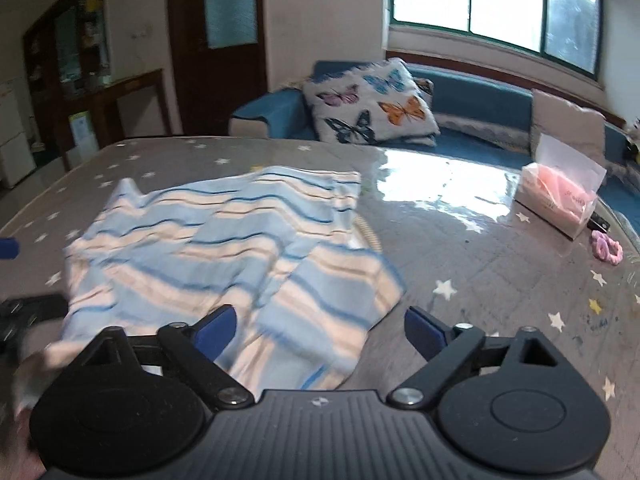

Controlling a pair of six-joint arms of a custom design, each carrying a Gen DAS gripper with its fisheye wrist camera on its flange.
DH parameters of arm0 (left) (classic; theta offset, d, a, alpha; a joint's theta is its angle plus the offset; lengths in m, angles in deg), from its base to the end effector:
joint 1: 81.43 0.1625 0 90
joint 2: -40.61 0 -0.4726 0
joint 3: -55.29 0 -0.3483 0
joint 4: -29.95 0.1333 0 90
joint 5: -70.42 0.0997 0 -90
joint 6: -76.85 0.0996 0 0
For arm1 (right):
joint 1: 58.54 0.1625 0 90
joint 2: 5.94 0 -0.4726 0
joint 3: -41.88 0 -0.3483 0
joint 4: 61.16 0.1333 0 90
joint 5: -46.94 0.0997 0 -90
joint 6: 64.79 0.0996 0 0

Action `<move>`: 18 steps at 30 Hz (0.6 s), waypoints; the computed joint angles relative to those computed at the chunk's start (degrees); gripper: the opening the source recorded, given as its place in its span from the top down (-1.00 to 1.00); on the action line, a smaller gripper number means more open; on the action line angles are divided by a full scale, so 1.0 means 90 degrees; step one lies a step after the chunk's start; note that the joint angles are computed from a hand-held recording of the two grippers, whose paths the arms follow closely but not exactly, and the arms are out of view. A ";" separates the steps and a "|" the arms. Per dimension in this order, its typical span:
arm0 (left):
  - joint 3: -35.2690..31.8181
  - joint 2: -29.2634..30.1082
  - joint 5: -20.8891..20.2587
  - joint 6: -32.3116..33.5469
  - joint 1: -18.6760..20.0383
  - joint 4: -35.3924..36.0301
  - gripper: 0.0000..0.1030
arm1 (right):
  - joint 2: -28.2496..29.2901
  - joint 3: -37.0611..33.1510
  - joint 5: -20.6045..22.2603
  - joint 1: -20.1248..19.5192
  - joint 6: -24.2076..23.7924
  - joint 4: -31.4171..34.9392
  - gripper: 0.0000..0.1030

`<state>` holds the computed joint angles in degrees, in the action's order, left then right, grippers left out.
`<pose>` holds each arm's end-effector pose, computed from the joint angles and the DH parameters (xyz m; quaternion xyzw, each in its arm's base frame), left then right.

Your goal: Fold clothes

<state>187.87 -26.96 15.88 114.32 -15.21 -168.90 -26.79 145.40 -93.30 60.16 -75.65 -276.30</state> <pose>-0.0088 -0.4939 0.2942 0.3523 0.8183 -0.3194 0.3229 0.3392 -0.5014 0.0056 0.1409 -0.8462 0.3853 0.3401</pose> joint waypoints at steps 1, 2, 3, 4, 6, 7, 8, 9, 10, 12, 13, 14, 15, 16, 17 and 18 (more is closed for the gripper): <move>-0.0026 0.0038 -0.0063 0.0025 -0.0017 0.0042 -1.00 | -0.0010 -0.0063 0.0043 -0.0055 0.0034 0.0111 -0.66; -0.0062 0.0072 -0.0128 0.0048 -0.0038 0.0123 -1.00 | -0.0007 -0.0138 0.0074 -0.0111 0.0055 0.0229 -0.62; -0.0109 0.0111 -0.0203 0.0067 -0.0059 0.0235 -1.00 | 0.0001 -0.0218 0.0098 -0.0165 0.0052 0.0360 -0.59; -0.0146 0.0141 -0.0282 0.0080 -0.0069 0.0332 -1.00 | 0.0009 -0.0275 0.0125 -0.0205 0.0043 0.0459 -0.58; -0.0245 0.0218 -0.0419 0.0073 -0.0074 0.0578 -1.00 | 0.0018 -0.0388 0.0231 -0.0292 0.0081 0.0781 -0.44; -0.0281 0.0259 -0.0462 0.0058 -0.0083 0.0680 -1.00 | 0.0009 -0.0411 0.0271 -0.0320 0.0116 0.0939 -0.39; -0.0348 0.0303 -0.0538 0.0047 -0.0066 0.0851 -0.98 | 0.0003 -0.0419 0.0293 -0.0342 0.0138 0.1031 -0.30; -0.0399 0.0341 -0.0585 0.0042 -0.0058 0.0988 -0.98 | 0.0013 -0.0448 0.0286 -0.0358 0.0179 0.1183 -0.21; -0.0456 0.0395 -0.0617 0.0054 -0.0040 0.1118 -0.93 | 0.0023 -0.0449 0.0240 -0.0357 0.0163 0.1207 -0.16; -0.0529 0.0476 -0.0601 0.0039 -0.0018 0.1312 -0.75 | 0.0011 -0.0434 0.0175 -0.0360 0.0200 0.1255 0.02; -0.0566 0.0507 -0.0598 0.0022 -0.0003 0.1435 -0.60 | -0.0009 -0.0394 0.0175 -0.0361 0.0218 0.1228 0.07; -0.0597 0.0507 -0.0618 0.0020 0.0025 0.1562 -0.43 | -0.0046 -0.0335 0.0192 -0.0363 0.0229 0.1202 0.16; -0.0619 0.0521 -0.0622 0.0006 0.0049 0.1672 -0.32 | -0.0072 -0.0294 0.0195 -0.0361 0.0247 0.1193 0.22; -0.0637 0.0523 -0.0645 -0.0001 0.0077 0.1784 -0.04 | -0.0085 -0.0266 0.0187 -0.0355 0.0260 0.1173 0.24; -0.0671 0.0506 -0.0674 0.0002 0.0108 0.1921 0.23 | -0.0104 -0.0232 0.0184 -0.0350 0.0258 0.1140 0.27; -0.0691 0.0502 -0.0689 -0.0006 0.0139 0.2014 0.34 | -0.0114 -0.0216 0.0191 -0.0344 0.0250 0.1124 0.27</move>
